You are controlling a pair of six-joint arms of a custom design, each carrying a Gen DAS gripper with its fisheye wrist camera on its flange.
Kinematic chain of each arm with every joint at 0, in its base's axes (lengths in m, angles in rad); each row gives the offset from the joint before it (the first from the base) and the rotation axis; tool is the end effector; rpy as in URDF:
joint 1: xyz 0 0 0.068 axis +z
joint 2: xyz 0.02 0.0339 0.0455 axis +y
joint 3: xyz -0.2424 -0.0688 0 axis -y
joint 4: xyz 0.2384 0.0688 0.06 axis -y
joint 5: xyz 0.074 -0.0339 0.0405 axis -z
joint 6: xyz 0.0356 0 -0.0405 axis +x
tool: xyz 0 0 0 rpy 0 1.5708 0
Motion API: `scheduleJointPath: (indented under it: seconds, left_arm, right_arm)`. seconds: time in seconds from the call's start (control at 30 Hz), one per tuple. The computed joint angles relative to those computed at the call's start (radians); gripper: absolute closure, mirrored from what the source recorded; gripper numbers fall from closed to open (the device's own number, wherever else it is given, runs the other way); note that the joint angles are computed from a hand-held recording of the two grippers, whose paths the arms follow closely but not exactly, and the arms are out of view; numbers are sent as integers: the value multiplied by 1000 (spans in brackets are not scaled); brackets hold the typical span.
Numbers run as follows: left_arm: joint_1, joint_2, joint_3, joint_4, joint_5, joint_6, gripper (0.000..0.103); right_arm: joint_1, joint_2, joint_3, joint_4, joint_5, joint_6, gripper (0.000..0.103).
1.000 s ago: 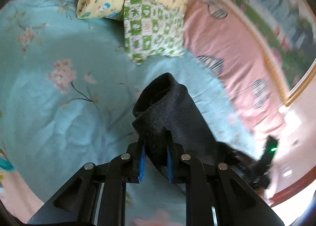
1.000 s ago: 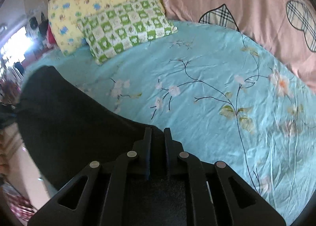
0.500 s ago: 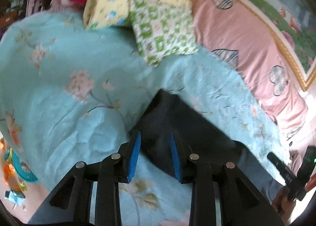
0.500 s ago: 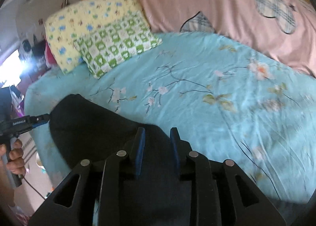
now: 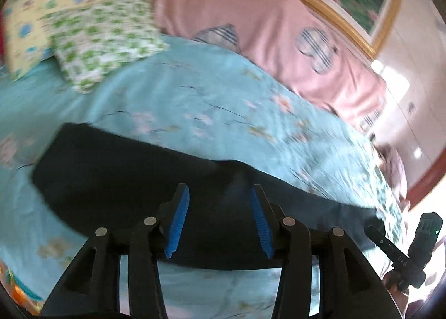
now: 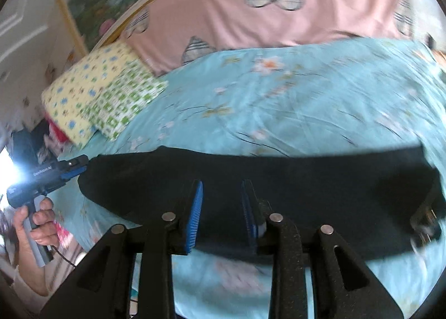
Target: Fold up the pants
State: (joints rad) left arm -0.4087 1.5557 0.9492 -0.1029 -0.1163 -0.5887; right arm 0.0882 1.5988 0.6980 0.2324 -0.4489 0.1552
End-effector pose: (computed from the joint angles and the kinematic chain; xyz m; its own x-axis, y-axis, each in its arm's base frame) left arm 0.3039 -0.1271 0.1980 -0.6714 -0.3102 -0.6730 -0.0708 0.9309 -0.3585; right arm 0.3026 0.0423 0.1405 -0.6746 0.0801 -0.7338 -0.3182 0.8654 0.3870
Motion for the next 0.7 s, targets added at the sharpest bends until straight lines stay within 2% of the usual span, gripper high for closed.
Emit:
scheduleJointPath:
  seconds: [0.03, 0.07, 0.3, 0.37, 0.5, 0.6, 0.7]
  left_arm:
    - [-23, 32, 36, -7, 4, 10, 56]
    - [-47, 66, 79, -20, 7, 18, 56]
    - [-136, 250, 323, -94, 63, 103, 51]
    - [-150, 302, 390, -108, 91, 127, 47]
    - [-186, 430, 567, -170, 155, 189, 45]
    - [-212, 515, 700, -235, 156, 219, 45]
    - [-225, 571, 791, -272, 165, 229, 43]
  right_arm:
    - [-30, -27, -37, 4, -11, 6, 61]
    - [-55, -46, -61, 5, -16, 6, 60]
    - [-218, -156, -230, 47, -58, 29, 60]
    - [-262, -162, -249, 48, -69, 31, 60]
    - [-325, -162, -265, 50, -82, 57, 60]
    - [-360, -165, -267, 40, -81, 60, 59]
    - [-395, -150, -263, 39, -97, 68, 54]
